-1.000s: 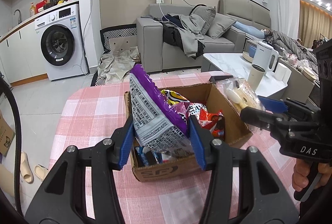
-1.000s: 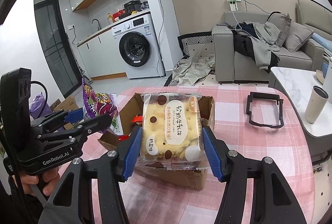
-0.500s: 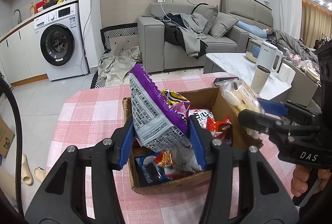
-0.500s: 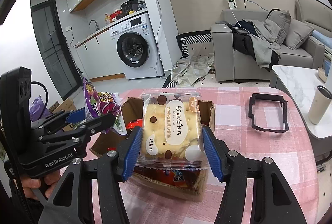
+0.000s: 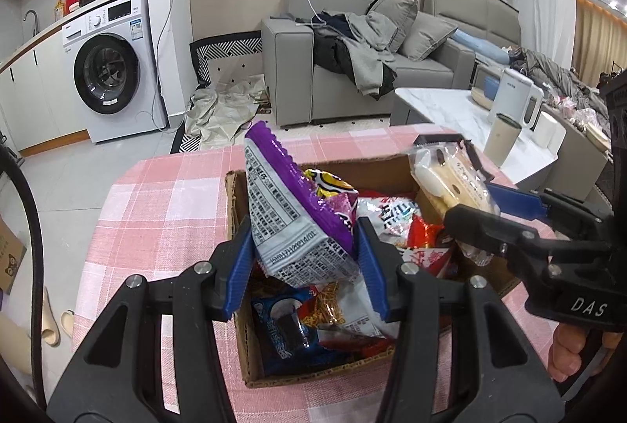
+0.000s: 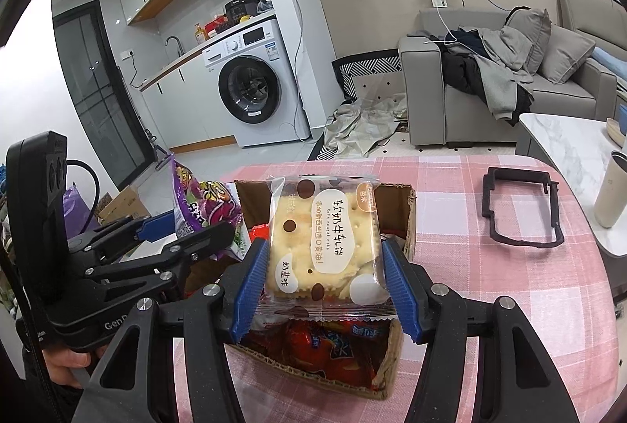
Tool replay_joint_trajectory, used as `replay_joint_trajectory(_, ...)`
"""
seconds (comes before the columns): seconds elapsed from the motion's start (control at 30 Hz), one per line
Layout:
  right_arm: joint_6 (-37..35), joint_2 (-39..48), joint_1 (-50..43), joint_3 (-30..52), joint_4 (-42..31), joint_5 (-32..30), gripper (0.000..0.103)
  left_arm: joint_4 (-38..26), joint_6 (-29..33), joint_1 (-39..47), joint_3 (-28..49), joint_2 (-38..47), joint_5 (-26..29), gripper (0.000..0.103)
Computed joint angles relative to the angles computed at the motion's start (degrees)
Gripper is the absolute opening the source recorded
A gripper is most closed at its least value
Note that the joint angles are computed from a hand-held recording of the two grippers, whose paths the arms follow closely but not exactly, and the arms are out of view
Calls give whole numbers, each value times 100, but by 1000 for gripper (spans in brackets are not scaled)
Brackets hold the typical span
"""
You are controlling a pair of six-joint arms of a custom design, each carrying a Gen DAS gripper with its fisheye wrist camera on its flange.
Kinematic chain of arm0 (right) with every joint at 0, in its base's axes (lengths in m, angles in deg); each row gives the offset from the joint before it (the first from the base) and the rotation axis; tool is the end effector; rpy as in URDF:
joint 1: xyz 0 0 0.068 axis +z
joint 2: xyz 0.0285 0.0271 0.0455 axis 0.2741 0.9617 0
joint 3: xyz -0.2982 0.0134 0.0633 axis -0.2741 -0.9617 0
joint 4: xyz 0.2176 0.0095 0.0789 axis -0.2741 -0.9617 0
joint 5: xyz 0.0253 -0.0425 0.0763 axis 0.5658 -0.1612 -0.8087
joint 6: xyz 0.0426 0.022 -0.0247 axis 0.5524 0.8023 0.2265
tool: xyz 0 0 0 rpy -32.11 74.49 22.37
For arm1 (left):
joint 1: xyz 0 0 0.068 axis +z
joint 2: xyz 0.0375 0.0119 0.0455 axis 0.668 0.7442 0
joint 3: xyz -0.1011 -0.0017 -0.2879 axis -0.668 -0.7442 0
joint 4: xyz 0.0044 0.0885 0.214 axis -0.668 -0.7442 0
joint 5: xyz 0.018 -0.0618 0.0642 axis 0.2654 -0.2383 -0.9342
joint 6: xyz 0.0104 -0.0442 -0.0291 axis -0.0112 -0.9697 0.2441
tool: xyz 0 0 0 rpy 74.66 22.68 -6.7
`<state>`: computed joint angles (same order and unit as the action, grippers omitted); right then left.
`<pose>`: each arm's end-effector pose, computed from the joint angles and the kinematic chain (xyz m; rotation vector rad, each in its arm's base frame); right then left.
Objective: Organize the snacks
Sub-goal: 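Lower both packs into the box and open both grippers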
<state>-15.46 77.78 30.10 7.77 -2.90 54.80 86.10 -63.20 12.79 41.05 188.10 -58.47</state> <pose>0.2426 0.0692 0.1783 -0.2040 2.2287 0.4746 0.3359 -0.1789 0.1688 0.2260 2.2460 -0.1550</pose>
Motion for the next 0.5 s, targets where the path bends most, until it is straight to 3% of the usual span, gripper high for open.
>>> replay_joint_trajectory(0.43, -29, 490, -40, 153, 246, -6, 59, 186, 37, 82, 123, 422, 132, 48)
replay_joint_trajectory(0.5, -81, 432, -55, 116, 249, -6, 59, 200, 7, 78, 62, 375, 139, 52)
